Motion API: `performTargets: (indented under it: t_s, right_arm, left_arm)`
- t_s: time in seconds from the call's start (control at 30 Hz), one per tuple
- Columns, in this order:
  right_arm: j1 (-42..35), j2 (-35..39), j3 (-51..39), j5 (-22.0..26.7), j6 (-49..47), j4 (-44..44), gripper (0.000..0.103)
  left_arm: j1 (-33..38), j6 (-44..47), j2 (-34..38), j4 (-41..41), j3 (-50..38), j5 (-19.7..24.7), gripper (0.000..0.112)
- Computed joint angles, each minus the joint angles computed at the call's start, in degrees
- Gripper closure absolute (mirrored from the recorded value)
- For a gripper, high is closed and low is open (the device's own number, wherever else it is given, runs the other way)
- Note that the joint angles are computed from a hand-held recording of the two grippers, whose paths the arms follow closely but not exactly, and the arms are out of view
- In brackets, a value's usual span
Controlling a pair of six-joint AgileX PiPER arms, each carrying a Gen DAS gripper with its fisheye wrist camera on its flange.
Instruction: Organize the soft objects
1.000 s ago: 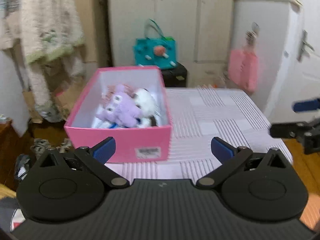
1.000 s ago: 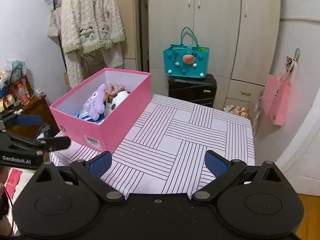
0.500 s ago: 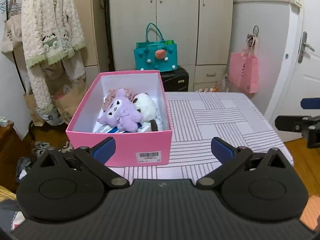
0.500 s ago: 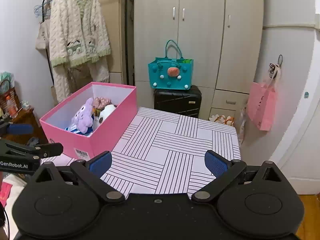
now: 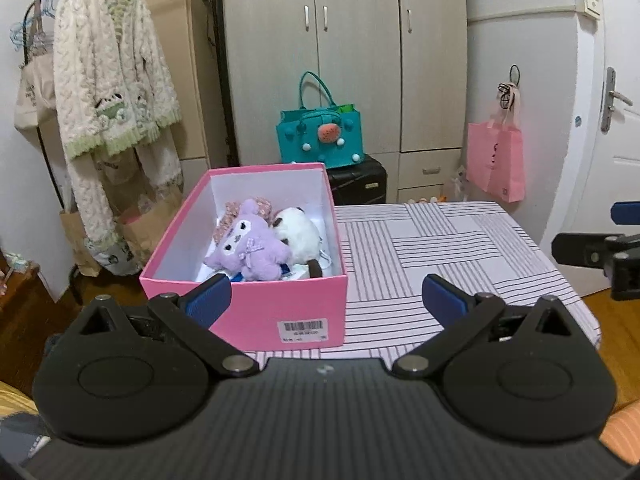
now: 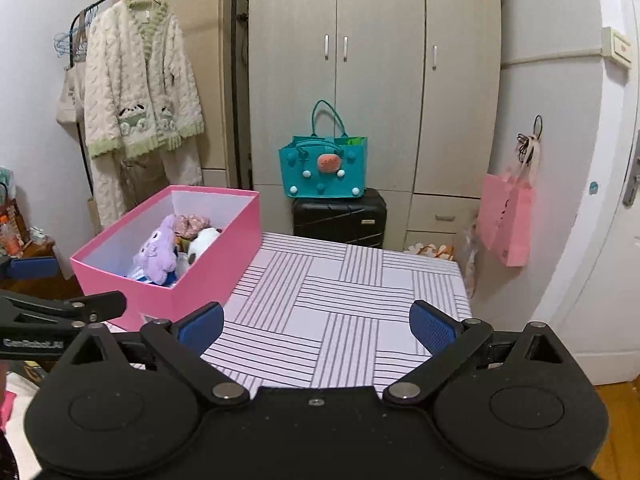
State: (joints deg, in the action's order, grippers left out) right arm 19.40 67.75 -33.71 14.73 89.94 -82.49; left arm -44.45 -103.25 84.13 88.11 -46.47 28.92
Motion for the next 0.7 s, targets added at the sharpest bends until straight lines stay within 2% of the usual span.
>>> performTargets:
  t_s: [0.07, 0.13, 0.23, 0.47, 0.57, 0.7]
  right_arm:
    - [1.0, 0.2, 0.5, 1.1, 4.3, -4.0, 0.002]
    - [3.1, 0.6, 1.3, 4.2, 9.7, -8.9, 0.002]
    - [6.0, 1.5, 1.9, 8.6, 13.4, -11.5, 0.002]
    - [6.8, 2.0, 2.8, 8.8, 16.4, -14.1, 0.002]
    - [7.6, 2.3, 3.0, 10.2, 18.1, -15.6, 0.002]
    - [9.5, 3.0, 3.1, 13.7, 19.6, -16.5, 0.002]
  left_arm:
    - [-0.7, -0.7, 0.4, 0.8, 0.0, 1.5, 0.009]
    - [-1.1, -2.7, 0.6, 2.5, 0.4, 2.3, 0.009]
    - [-0.9, -4.4, 0.6, 3.7, 0.8, 1.9, 0.009]
    - [-1.0, -8.0, 1.4, 7.3, 1.4, 3.7, 0.009]
    - [-1.5, -9.4, 2.1, 8.5, 1.5, 5.8, 0.009]
    - [-0.7, -9.8, 2.5, 9.0, 1.4, 5.6, 0.009]
